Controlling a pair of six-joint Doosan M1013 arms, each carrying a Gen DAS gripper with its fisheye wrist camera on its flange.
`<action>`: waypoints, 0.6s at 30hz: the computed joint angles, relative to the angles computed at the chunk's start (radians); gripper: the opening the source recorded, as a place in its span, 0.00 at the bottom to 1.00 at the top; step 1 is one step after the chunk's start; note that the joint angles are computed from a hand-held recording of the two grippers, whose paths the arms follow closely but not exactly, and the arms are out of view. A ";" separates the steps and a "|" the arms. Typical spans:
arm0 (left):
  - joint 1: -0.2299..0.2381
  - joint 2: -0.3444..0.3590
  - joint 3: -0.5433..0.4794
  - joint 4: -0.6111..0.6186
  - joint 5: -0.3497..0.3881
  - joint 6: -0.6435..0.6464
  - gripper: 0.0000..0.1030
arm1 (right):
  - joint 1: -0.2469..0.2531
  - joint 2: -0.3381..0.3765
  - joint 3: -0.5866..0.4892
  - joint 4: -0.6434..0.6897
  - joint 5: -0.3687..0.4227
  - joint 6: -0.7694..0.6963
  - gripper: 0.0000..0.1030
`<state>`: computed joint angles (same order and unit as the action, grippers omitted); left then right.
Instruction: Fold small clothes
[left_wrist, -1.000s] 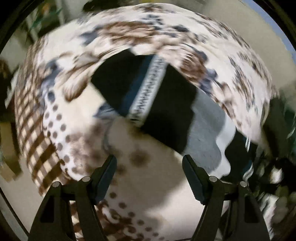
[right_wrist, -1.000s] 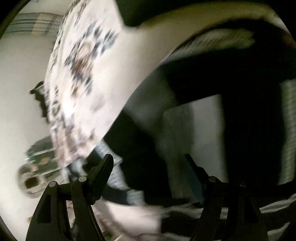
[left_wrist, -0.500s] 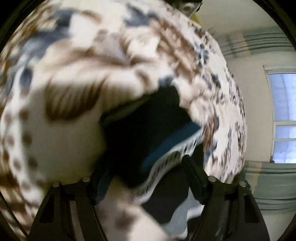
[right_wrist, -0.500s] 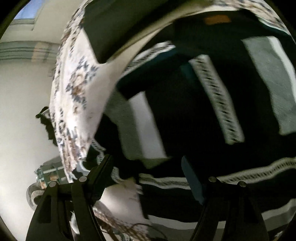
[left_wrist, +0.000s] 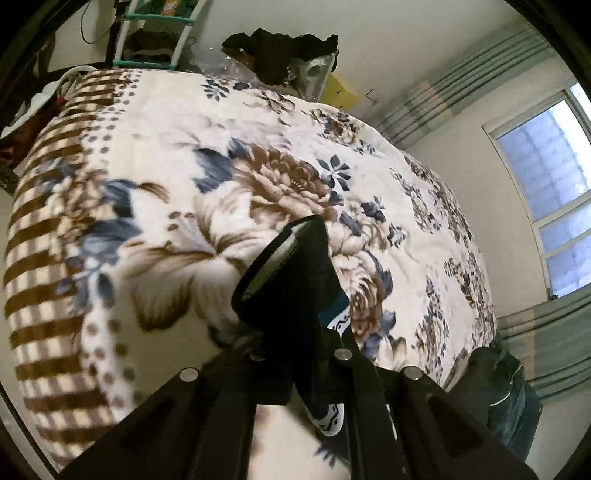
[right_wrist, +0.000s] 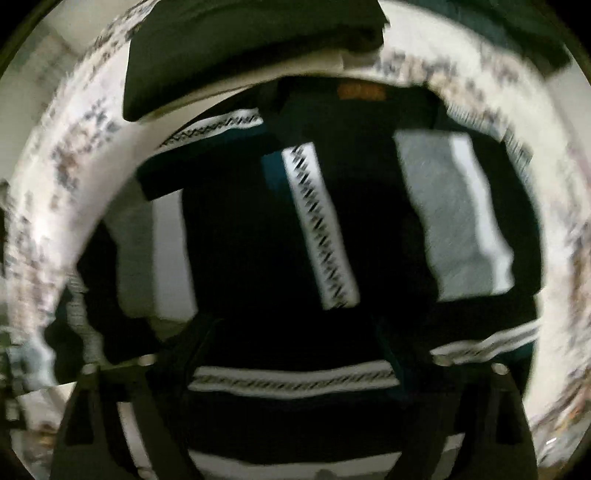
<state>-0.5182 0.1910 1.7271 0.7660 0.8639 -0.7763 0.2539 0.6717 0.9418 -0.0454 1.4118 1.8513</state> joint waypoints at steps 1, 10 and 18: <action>-0.008 -0.004 -0.002 -0.002 0.011 0.003 0.04 | 0.009 0.007 -0.008 -0.050 0.006 -0.010 0.92; -0.001 0.084 -0.196 -0.080 0.035 0.407 0.04 | -0.032 0.013 -0.004 -0.037 -0.034 0.000 0.92; -0.047 0.334 -0.624 -0.245 0.070 0.968 0.04 | -0.168 -0.031 0.056 0.102 -0.056 0.054 0.92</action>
